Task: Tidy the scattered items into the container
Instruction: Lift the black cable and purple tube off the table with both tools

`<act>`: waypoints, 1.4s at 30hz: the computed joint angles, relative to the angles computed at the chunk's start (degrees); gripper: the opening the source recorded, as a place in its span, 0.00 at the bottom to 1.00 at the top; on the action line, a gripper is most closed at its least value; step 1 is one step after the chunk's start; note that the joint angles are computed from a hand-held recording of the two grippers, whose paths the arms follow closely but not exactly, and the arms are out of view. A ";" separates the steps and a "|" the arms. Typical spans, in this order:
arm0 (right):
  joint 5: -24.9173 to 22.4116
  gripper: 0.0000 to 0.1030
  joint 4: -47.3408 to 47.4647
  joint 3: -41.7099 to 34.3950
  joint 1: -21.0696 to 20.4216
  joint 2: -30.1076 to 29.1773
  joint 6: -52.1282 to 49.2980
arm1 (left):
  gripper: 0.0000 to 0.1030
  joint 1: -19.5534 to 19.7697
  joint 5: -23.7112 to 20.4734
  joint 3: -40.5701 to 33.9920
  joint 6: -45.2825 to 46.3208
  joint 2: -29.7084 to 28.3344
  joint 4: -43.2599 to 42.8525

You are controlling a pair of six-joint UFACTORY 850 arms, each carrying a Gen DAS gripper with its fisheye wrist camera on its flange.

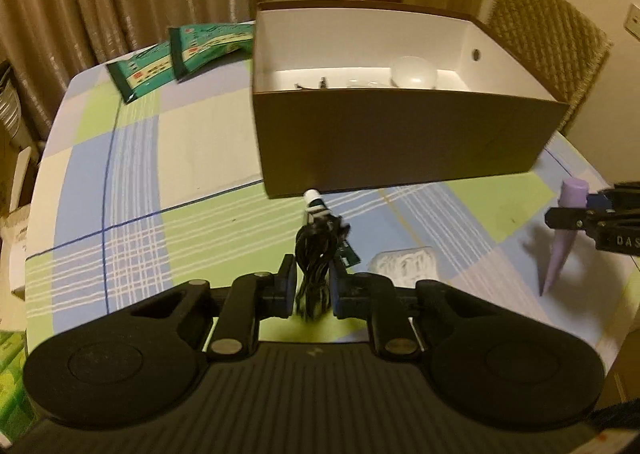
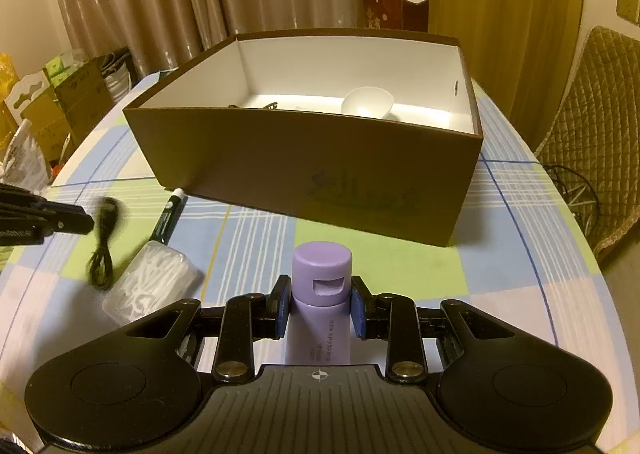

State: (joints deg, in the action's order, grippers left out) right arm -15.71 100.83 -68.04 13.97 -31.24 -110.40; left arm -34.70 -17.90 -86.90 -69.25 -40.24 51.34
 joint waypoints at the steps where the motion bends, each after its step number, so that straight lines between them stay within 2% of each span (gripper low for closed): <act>1: -0.07 0.27 0.26 0.15 -0.04 0.11 -0.25 | 0.12 -0.14 -0.44 -0.22 0.51 -0.23 -0.37; 4: -0.23 0.27 0.56 0.47 -0.15 0.40 -0.43 | 0.14 -0.30 -1.31 -0.54 1.55 -0.70 -1.92; 6: -0.30 0.27 0.75 0.64 -0.25 0.55 -0.45 | 0.24 -0.20 -1.81 -0.95 4.26 -1.20 -3.86; 14: 0.06 0.27 0.96 1.01 -0.89 0.87 0.25 | 0.25 1.11 -2.89 -3.70 15.65 -4.43 -14.47; 19: -0.03 0.27 -0.85 0.48 -1.08 0.54 2.30 | 0.25 1.58 -3.13 -4.42 25.03 -6.15 -24.06; 20: -0.02 0.27 -1.35 0.33 -1.05 0.44 2.69 | 0.24 1.49 -2.51 -4.14 24.00 -6.16 -22.97; 22: -0.05 0.27 -2.42 0.02 -0.97 0.24 3.42 | 0.16 1.47 -2.00 -4.30 24.04 -6.32 -23.05; 26: -0.43 0.27 -4.08 -0.47 -1.08 -0.16 4.78 | 0.12 1.33 -1.96 -4.18 26.53 -5.94 -25.05; 30: -1.14 0.27 -6.02 -0.92 -1.24 -0.43 6.46 | 0.10 1.15 -2.12 -3.20 25.37 -4.83 -24.73; 34: -1.68 0.27 -5.96 -1.04 -1.28 -0.47 6.25 | 0.09 0.85 -2.89 -2.85 22.31 -3.99 -21.66; 39: -1.95 0.27 -6.00 -1.03 -1.36 -0.44 6.25 | 0.08 0.70 -1.79 -1.36 17.76 -2.22 -17.36; 41: -1.96 0.27 -5.74 -0.94 -1.37 -0.37 6.12 | 0.00 0.80 -1.41 -1.21 18.23 -1.93 -17.78; 42: -1.96 0.27 -5.55 -0.88 -1.37 -0.33 5.90 | 0.00 0.93 -1.43 -1.42 20.05 -2.10 -19.56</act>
